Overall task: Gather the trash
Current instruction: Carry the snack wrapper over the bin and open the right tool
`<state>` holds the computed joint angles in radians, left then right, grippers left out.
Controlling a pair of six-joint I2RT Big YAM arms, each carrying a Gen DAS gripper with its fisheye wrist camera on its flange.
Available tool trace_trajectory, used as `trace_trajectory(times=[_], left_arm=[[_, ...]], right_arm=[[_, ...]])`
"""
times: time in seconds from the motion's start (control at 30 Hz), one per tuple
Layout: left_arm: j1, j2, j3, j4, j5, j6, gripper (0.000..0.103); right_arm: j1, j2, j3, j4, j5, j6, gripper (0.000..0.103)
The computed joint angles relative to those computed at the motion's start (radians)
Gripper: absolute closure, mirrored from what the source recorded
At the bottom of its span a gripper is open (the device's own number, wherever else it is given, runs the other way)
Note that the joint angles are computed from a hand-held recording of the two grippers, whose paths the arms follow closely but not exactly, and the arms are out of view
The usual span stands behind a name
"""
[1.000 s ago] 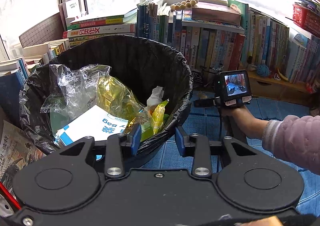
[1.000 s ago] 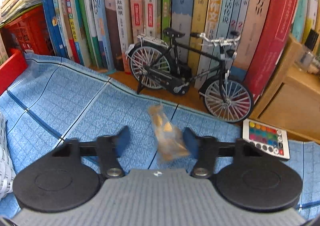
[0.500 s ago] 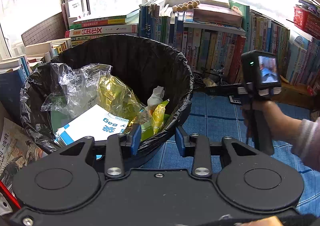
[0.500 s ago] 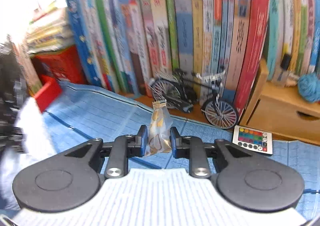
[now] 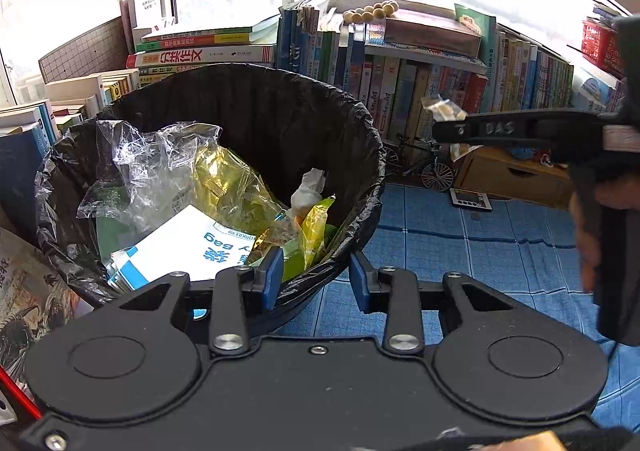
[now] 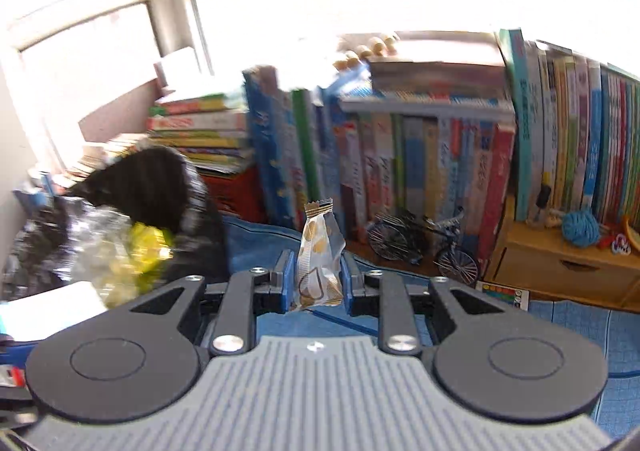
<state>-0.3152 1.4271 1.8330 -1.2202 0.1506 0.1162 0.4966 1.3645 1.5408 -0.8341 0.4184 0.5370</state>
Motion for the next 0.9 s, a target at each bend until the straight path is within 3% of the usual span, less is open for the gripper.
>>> trace_trajectory(times=[0.2,0.53,0.9], left_arm=[[0.001,-0.009,-0.012,0.01,0.011,-0.002,0.069],[0.025,-0.014,-0.025,0.02,0.075,0.001,0.07],[0.08,0.013,0.001,-0.014,0.203,0.018,0.07]], right_arm=[[0.065,-0.008,0.068,-0.031,0.003,-0.015,0.072],[0.139,0.073,0.222,-0.105,-0.033,-0.055,0.072],[0.17,0.171,0.349,-0.168,-0.077,-0.021,0.072]])
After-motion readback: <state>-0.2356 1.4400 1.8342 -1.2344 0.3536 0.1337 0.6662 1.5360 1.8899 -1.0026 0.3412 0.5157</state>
